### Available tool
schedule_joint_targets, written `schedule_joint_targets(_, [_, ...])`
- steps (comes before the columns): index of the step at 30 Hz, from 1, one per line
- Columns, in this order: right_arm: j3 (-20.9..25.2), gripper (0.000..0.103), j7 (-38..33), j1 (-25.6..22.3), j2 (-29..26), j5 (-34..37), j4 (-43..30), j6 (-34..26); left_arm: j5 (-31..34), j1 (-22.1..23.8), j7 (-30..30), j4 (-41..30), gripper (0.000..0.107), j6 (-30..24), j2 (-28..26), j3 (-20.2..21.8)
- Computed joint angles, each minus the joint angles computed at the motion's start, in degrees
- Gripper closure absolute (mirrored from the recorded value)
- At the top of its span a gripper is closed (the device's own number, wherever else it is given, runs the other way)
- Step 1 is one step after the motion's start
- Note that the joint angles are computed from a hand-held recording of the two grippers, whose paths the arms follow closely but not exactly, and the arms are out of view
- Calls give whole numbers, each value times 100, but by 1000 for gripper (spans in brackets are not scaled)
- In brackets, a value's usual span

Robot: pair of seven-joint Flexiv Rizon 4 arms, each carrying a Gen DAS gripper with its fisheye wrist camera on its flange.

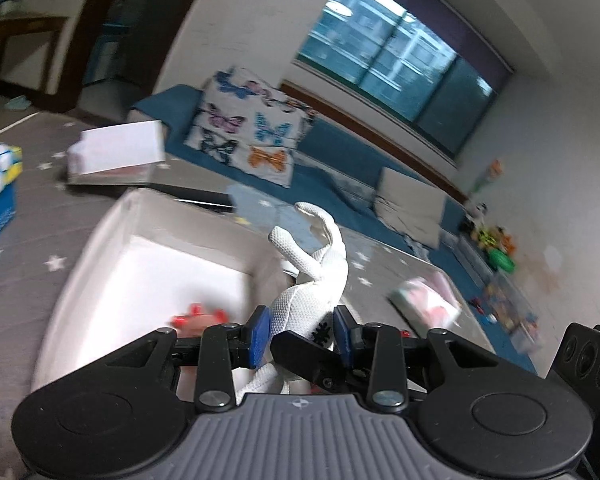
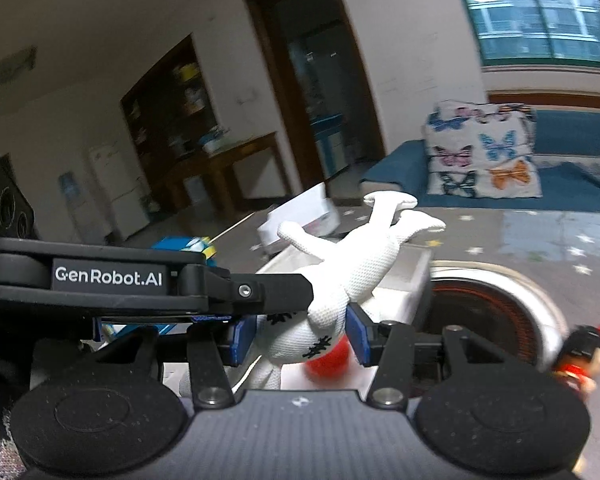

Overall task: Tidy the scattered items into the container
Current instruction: 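Carry the plush into the white box and open the left gripper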

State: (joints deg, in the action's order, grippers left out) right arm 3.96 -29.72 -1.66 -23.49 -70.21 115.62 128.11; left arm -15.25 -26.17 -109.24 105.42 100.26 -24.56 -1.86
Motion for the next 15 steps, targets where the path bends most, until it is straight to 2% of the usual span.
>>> schedule_joint_targets(6, [-79,54,697,338,-310,-1035,-644,-218,-143,229,-223,336,69,58,64,20])
schedule_joint_targets(12, [-699,54,1725,860,-530,-2105,-1254,-13,-186,704,-398,632,69,136,123,-306])
schedule_joint_targets(15, [-1076,54,2193,1156,-640,-2466,-1571,170,-198,760,-466,704,69,142,159,-292])
